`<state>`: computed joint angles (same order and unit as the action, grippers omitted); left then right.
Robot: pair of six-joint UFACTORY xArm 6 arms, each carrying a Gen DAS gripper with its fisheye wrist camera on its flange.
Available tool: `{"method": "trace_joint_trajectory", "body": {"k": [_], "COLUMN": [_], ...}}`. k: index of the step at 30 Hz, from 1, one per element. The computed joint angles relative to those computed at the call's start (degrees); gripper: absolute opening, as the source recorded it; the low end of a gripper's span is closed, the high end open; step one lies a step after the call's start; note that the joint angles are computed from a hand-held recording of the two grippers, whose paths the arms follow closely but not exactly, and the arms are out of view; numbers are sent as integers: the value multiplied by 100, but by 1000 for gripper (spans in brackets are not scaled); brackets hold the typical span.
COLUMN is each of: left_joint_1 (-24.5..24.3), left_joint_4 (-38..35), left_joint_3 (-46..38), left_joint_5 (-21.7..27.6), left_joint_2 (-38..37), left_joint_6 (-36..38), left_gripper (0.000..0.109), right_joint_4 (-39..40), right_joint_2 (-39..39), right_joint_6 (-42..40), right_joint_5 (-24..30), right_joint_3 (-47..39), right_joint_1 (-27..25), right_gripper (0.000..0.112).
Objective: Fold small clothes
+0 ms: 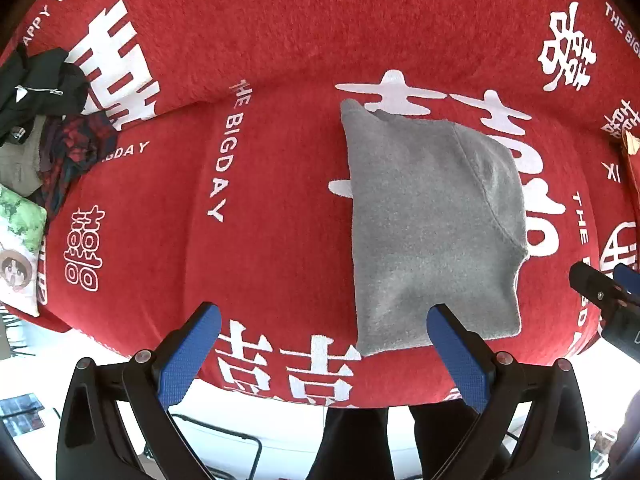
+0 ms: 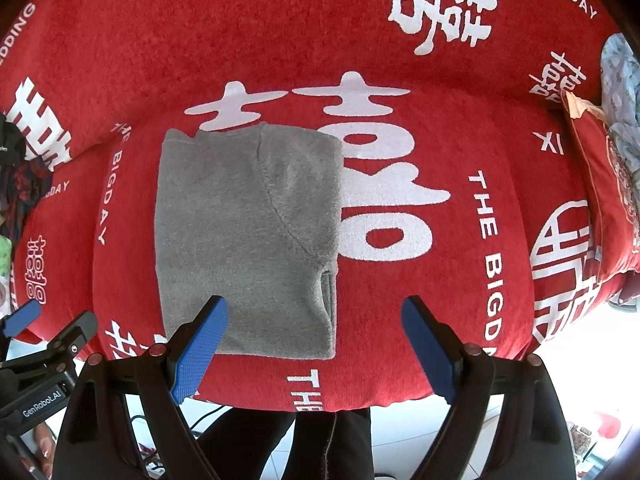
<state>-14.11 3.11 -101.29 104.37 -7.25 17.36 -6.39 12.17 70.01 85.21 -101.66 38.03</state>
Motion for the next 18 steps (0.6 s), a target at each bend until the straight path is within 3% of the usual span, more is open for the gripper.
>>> {"method": "trace_joint_trajectory", "body": {"k": [18], "left_joint_1": [-9], "left_joint_4": [33], "left_joint_3": [-49], "left_joint_5": [-41], "left_joint_2": [19], "left_joint_6": [11], "left_gripper": [103], "right_joint_4": [-30], "right_joint_2": [108], "right_joint_6": [13], "right_joint_5": [88], "right_joint_3": [-181], "right_joint_1": [39], "right_gripper": [90]}}
